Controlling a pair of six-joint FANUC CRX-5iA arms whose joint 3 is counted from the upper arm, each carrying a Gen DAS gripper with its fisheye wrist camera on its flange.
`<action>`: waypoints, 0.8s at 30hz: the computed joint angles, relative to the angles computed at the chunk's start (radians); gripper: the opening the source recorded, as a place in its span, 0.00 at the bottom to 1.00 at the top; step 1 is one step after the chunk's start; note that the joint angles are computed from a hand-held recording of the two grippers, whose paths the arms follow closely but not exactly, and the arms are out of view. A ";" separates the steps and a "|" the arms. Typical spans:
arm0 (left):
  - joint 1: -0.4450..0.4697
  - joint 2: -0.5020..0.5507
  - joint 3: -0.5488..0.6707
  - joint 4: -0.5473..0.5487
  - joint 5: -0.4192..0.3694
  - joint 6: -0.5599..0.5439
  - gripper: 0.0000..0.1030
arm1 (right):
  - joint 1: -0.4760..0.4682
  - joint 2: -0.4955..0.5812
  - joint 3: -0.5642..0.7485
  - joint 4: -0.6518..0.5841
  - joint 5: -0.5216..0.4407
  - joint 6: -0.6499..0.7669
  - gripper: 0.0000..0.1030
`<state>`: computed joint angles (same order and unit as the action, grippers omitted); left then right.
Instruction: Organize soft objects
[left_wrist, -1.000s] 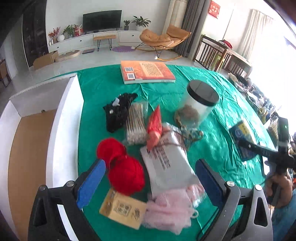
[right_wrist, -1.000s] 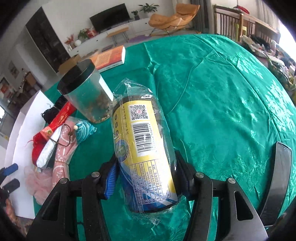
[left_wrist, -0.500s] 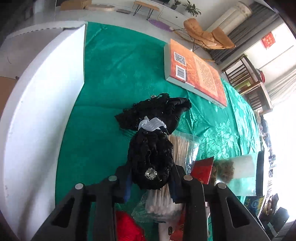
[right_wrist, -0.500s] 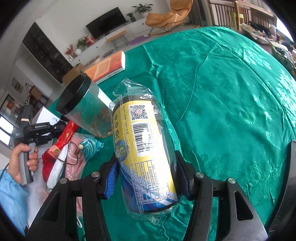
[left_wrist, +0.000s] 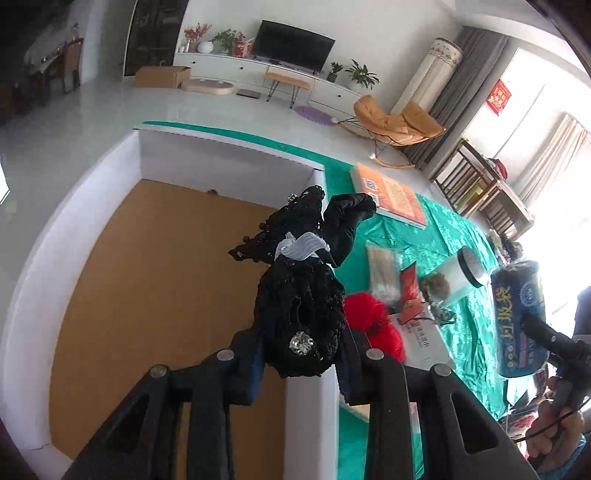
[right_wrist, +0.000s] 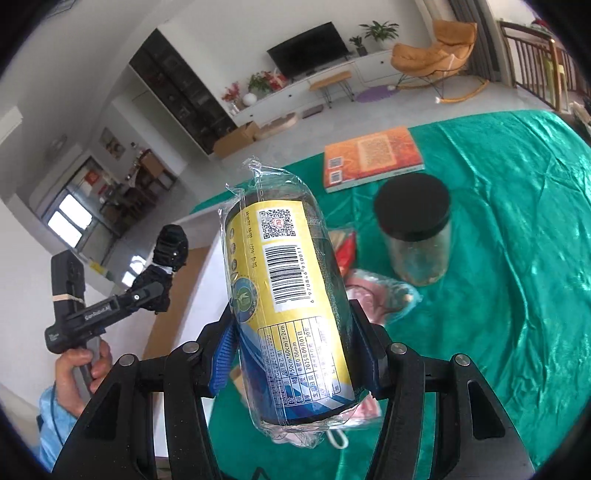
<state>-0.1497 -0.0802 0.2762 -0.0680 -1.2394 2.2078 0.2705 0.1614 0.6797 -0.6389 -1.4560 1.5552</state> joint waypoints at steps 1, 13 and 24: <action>0.005 -0.043 -0.031 -0.028 -0.031 0.020 0.30 | 0.025 -0.005 0.000 -0.047 -0.011 -0.007 0.57; -0.059 -0.241 -0.227 -0.271 -0.178 0.270 0.82 | 0.356 0.028 -0.053 -0.092 -0.008 -0.006 0.73; -0.321 -0.039 -0.051 -0.242 0.030 0.119 0.82 | 0.206 -0.216 -0.536 0.380 0.413 -0.059 0.73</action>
<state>-0.4703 -0.1192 0.2248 -0.3102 -1.2092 2.3265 0.4768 -0.0548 0.1437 -0.2585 -1.0433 1.4964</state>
